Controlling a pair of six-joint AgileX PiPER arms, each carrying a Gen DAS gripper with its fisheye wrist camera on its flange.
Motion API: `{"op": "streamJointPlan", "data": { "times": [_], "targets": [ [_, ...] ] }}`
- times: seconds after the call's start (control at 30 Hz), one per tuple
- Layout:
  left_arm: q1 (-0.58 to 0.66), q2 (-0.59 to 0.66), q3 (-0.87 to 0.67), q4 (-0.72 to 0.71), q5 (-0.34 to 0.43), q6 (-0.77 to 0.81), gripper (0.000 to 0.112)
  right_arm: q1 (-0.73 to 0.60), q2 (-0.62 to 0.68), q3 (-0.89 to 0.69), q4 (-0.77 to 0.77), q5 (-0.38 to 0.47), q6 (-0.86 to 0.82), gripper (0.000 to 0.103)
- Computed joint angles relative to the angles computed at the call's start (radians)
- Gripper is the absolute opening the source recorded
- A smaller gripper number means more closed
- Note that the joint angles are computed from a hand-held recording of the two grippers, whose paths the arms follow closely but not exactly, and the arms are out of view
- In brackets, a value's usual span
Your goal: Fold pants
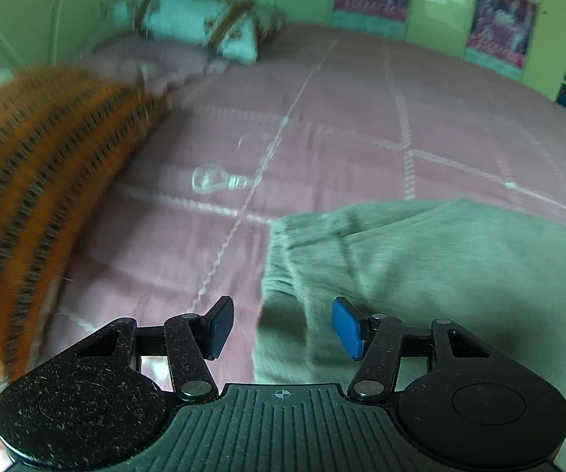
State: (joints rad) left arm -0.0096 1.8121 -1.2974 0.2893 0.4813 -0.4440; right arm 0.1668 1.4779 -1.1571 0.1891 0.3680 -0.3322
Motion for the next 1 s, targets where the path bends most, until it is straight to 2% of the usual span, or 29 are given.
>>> {"op": "streamJointPlan", "data": {
  "times": [0.1, 0.2, 0.33, 0.47, 0.53, 0.57, 0.63, 0.73, 0.87, 0.9, 1.0],
  "targets": [
    [0.050, 0.096, -0.063, -0.128, -0.076, 0.091, 0.057, -0.002, 0.135, -0.079, 0.020, -0.012, -0.064, 0.047],
    [0.058, 0.173, -0.152, -0.213, -0.067, 0.205, 0.057, 0.003, 0.260, -0.169, 0.037, -0.012, -0.109, 0.043],
    [0.070, 0.250, -0.257, -0.321, -0.019, 0.354, 0.057, 0.002, 0.395, -0.295, 0.031, 0.009, -0.151, 0.043],
    [0.108, 0.256, -0.270, -0.514, 0.002, 0.530, 0.057, -0.014, 0.495, -0.435, 0.043, 0.105, -0.192, 0.041],
    [0.137, 0.261, -0.275, -0.627, 0.010, 0.657, 0.057, -0.036, 0.534, -0.507, 0.118, 0.186, -0.280, 0.038],
    [0.140, 0.263, -0.279, -0.650, 0.017, 0.669, 0.057, -0.045, 0.543, -0.528, 0.156, 0.216, -0.328, 0.038],
    [0.130, 0.267, -0.279, -0.642, 0.016, 0.670, 0.058, -0.050, 0.568, -0.574, 0.167, 0.265, -0.378, 0.039],
    [0.105, 0.285, -0.291, -0.589, -0.006, 0.617, 0.065, -0.039, 0.623, -0.652, 0.099, 0.317, -0.348, 0.041],
    [0.104, 0.284, -0.279, -0.613, -0.027, 0.648, 0.065, -0.038, 0.641, -0.674, 0.103, 0.326, -0.369, 0.042],
    [0.109, 0.284, -0.277, -0.636, -0.028, 0.673, 0.063, -0.045, 0.643, -0.677, 0.131, 0.332, -0.397, 0.042],
    [0.115, 0.284, -0.267, -0.714, -0.044, 0.760, 0.042, -0.049, 0.654, -0.678, 0.147, 0.331, -0.426, 0.043]
  ]
}}
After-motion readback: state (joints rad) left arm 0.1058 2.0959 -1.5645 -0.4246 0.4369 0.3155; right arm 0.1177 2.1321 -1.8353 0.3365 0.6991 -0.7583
